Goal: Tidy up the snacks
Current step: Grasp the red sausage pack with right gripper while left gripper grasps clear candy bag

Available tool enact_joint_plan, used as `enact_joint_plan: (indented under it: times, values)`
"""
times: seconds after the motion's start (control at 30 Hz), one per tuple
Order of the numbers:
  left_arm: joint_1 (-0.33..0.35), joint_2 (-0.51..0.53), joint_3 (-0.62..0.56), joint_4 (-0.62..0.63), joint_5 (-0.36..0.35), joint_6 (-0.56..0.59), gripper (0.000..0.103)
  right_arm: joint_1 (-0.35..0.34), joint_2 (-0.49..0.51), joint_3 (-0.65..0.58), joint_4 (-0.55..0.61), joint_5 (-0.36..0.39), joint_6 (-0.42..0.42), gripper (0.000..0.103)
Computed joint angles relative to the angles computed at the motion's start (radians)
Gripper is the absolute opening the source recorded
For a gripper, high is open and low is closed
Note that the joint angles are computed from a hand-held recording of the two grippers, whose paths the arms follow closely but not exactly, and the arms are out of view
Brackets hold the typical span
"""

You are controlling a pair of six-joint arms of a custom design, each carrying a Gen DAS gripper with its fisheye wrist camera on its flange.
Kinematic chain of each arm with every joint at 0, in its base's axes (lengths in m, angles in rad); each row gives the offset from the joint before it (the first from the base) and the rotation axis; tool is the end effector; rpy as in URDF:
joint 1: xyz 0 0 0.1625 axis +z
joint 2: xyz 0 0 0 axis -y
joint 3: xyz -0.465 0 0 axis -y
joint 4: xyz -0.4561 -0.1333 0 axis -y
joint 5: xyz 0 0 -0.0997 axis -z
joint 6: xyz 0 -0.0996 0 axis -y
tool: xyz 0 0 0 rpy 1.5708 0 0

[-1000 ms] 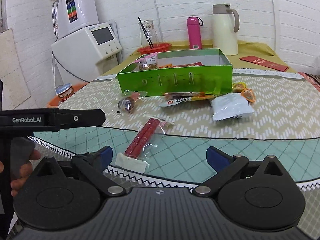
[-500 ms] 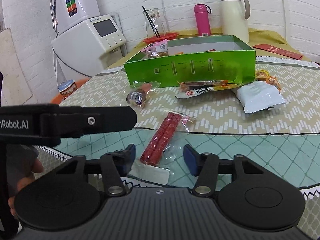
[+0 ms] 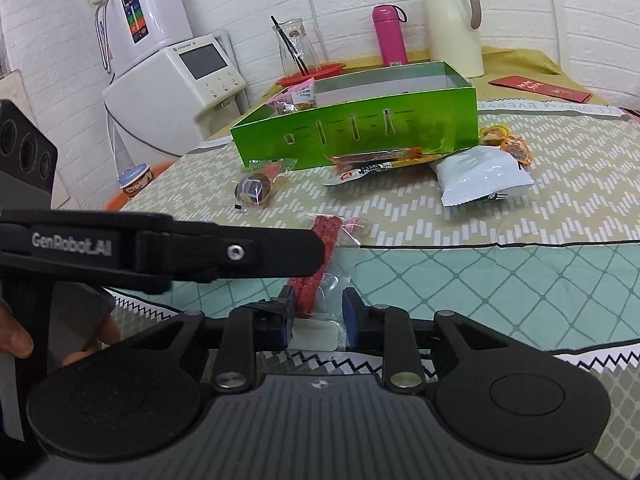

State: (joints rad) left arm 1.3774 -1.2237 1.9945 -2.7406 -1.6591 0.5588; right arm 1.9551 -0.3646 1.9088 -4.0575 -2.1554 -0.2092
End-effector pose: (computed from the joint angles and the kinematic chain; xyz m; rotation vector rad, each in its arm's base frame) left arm 0.0038 -0.6282 0.2293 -1.1507 -2.8393 0.6337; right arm 0.2872 -0.5012 -0.0958 0.3444 -2.3652 1.2614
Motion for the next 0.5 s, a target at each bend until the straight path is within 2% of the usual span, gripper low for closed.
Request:
enact_joint_plan:
  times: [0.07,0.23,0.3,0.37,0.4,0.47,0.5]
  values:
    - [-0.004,0.008,-0.008,0.010,0.013,-0.005,0.071,-0.002,-0.001,0.001,-0.001,0.011,0.010,0.054]
    - [-0.001,0.015,-0.023,0.011,0.019,-0.024,0.071,-0.007,-0.003,-0.004,0.016,0.030,0.030,0.064]
    - [0.001,0.015,-0.030,0.012,0.016,-0.023,0.071,-0.011,-0.002,-0.012,0.028,0.041,0.047,0.077]
    - [0.002,0.015,-0.034,0.014,0.018,-0.022,0.071,-0.010,0.012,-0.031,0.023,0.034,0.032,0.081]
    - [0.003,0.016,-0.037,0.018,0.018,-0.022,0.071,-0.005,0.022,-0.048,0.020,0.016,0.009,0.077]
    - [0.003,0.016,-0.037,0.008,0.024,-0.022,0.071,-0.005,0.033,-0.064,0.013,0.008,-0.028,0.057]
    - [0.003,0.015,-0.038,-0.003,0.028,-0.022,0.071,-0.006,0.033,-0.065,0.015,0.010,-0.032,0.056]
